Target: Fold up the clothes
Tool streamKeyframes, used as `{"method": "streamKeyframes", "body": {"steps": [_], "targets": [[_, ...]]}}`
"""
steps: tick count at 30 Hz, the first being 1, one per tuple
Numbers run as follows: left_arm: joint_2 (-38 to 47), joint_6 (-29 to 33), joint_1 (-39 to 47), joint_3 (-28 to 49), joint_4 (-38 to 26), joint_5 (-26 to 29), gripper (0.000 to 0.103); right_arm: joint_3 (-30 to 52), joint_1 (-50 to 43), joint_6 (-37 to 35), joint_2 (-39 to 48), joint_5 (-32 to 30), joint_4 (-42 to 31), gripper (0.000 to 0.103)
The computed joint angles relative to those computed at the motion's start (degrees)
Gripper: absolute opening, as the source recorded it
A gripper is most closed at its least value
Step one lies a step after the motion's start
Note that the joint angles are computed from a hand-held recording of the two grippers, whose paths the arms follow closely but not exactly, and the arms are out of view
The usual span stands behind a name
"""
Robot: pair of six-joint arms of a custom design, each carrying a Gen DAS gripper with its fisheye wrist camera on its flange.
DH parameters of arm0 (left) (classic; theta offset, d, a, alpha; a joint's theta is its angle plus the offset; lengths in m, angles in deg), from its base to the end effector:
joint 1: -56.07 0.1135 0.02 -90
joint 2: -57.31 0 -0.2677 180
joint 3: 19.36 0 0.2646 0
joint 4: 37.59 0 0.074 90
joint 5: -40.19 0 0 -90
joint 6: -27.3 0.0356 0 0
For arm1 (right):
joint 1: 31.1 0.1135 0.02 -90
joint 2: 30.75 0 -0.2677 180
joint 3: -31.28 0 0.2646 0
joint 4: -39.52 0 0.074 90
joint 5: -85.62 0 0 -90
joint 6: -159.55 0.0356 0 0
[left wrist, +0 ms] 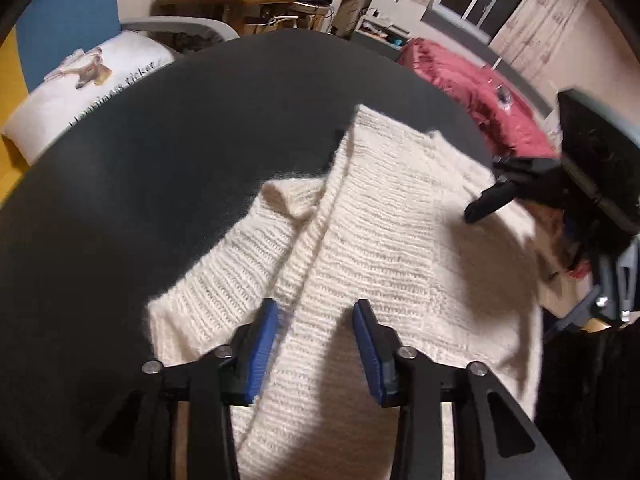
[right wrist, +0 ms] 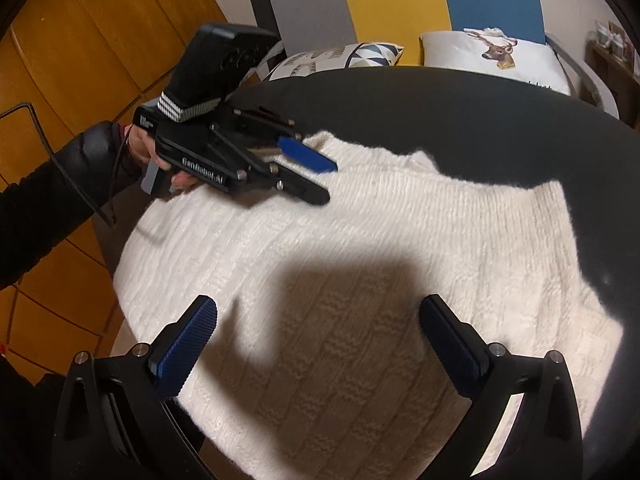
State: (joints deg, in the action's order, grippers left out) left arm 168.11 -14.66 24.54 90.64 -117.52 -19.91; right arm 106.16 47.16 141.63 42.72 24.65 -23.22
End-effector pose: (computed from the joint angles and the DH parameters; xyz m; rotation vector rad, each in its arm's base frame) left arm 0.3287 -0.2225 0.2566 1.8537 2.1305 -0.7132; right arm 0.0696 0.2499 0.2844 0.0303 2.4999 0.4509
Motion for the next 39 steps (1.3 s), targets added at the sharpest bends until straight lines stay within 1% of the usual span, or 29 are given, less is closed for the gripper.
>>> {"method": "streamKeyframes", "body": {"steps": [1, 2, 3, 5, 7, 9, 11, 12, 14, 16, 18, 19, 20, 21, 22, 23, 25, 27, 28, 30, 32, 33, 34, 36, 38, 39], "targets": [[-2.29, -0.33, -0.30, -2.63, 2.79, -0.84, 0.005, 0.60, -0.33, -0.37, 0.65, 0.37, 0.01, 0.103], [-4.66, -0.78, -0.56, -5.27, 5.57, -1.69, 0.003, 0.76, -1.07, -1.03, 1.06, 0.59, 0.52, 0.103], [-7.25, -1.05, -0.64, -8.19, 8.20, -1.84, 0.002, 0.94, -1.49, -1.27, 1.36, 0.90, 0.78, 0.103], [-9.64, -2.00, -0.17, -10.21, 10.82, -1.15, 0.002, 1.15, -1.65, -1.20, 1.66, 1.46, 0.98, 0.103], [-11.02, -4.77, 0.89, -11.30, 13.96, -0.11, 0.002, 2.18, -2.09, -1.37, 2.92, 1.70, 0.50, 0.103], [-11.43, -9.07, 1.76, -12.04, 17.86, 0.91, 0.002, 3.21, -2.47, -2.04, 3.98, 2.55, 0.19, 0.103], [-9.93, -11.59, 1.07, -12.21, 20.40, -1.12, 0.002, 2.13, -3.38, -2.99, 3.94, 2.42, 2.91, 0.103], [-9.28, -11.90, 0.61, -12.46, 21.06, -2.19, 0.002, 1.57, -4.26, -2.63, 4.48, 1.19, 3.57, 0.103], [-8.28, -11.53, -0.36, -13.23, 21.80, -4.10, 0.002, 0.04, -5.39, -1.12, 6.28, -1.24, 4.40, 0.103], [-7.77, -11.99, -0.62, -13.05, 22.19, -4.06, 0.002, 0.09, -3.94, -1.18, 8.13, 0.96, 4.30, 0.103], [-7.06, -13.38, -0.19, -12.01, 21.55, -4.14, 0.005, 0.75, -3.70, -1.20, 8.69, 1.23, 3.64, 0.103], [-6.48, -14.24, 0.47, -10.80, 20.24, -3.45, 0.007, 1.17, -4.12, -1.41, 8.62, 0.69, 3.28, 0.103], [-6.30, -15.55, 1.63, -9.57, 18.95, -2.23, 0.013, 1.69, -4.79, -1.80, 8.45, -0.13, 2.85, 0.103], [-6.81, -16.66, 3.10, -9.10, 18.57, -1.10, 0.016, 2.76, -5.51, -2.37, 8.49, -0.76, 1.97, 0.103], [-7.49, -17.48, 4.67, -8.88, 18.51, 0.01, 0.017, 4.23, -6.04, -3.42, 8.58, -0.64, 1.10, 0.103], [-8.00, -17.94, 6.98, -8.20, 17.65, 1.97, 0.018, 5.27, -6.32, -5.00, 8.42, -0.02, 1.37, 0.103], [-7.97, -17.23, 12.13, -6.11, 14.41, 5.52, 0.020, 6.07, -8.00, -9.50, 7.78, -0.82, 5.41, 0.103], [-6.89, -13.52, 17.18, -3.46, 8.96, 7.76, 0.021, 5.13, -10.21, -13.25, 7.27, -4.82, 11.94, 0.103], [-6.03, -11.54, 19.70, -1.74, 6.01, 8.74, 0.021, 4.68, -11.69, -15.05, 7.37, -8.13, 15.09, 0.103], [-4.64, -6.94, 23.86, 1.00, 0.44, 10.15, 0.022, 4.57, -15.35, -18.43, 8.60, -16.80, 20.36, 0.103], [-6.15, -0.63, 25.91, -0.61, -2.67, 10.65, 0.022, 4.67, -19.25, -22.46, 9.80, -25.29, 24.51, 0.103], [-8.52, 2.43, 26.46, -3.56, -1.87, 10.64, 0.023, 4.91, -21.21, -24.46, 10.54, -29.55, 26.23, 0.103], [-11.09, 4.13, 26.38, -6.88, 0.63, 9.98, 0.025, 5.27, -23.03, -25.80, 11.36, -33.16, 27.21, 0.103], [-14.18, 7.04, 25.13, -11.32, 3.98, 8.24, 0.025, 6.22, -26.38, -27.39, 13.13, -39.08, 27.81, 0.103], [-14.41, 9.00, 23.15, -12.32, 5.00, 6.73, 0.026, 7.22, -29.09, -28.14, 15.09, -44.02, 27.98, 0.103], [-13.46, 9.87, 22.18, -11.42, 4.27, 6.49, 0.026, 7.34, -29.46, -27.29, 15.75, -44.72, 27.66, 0.103]]}}
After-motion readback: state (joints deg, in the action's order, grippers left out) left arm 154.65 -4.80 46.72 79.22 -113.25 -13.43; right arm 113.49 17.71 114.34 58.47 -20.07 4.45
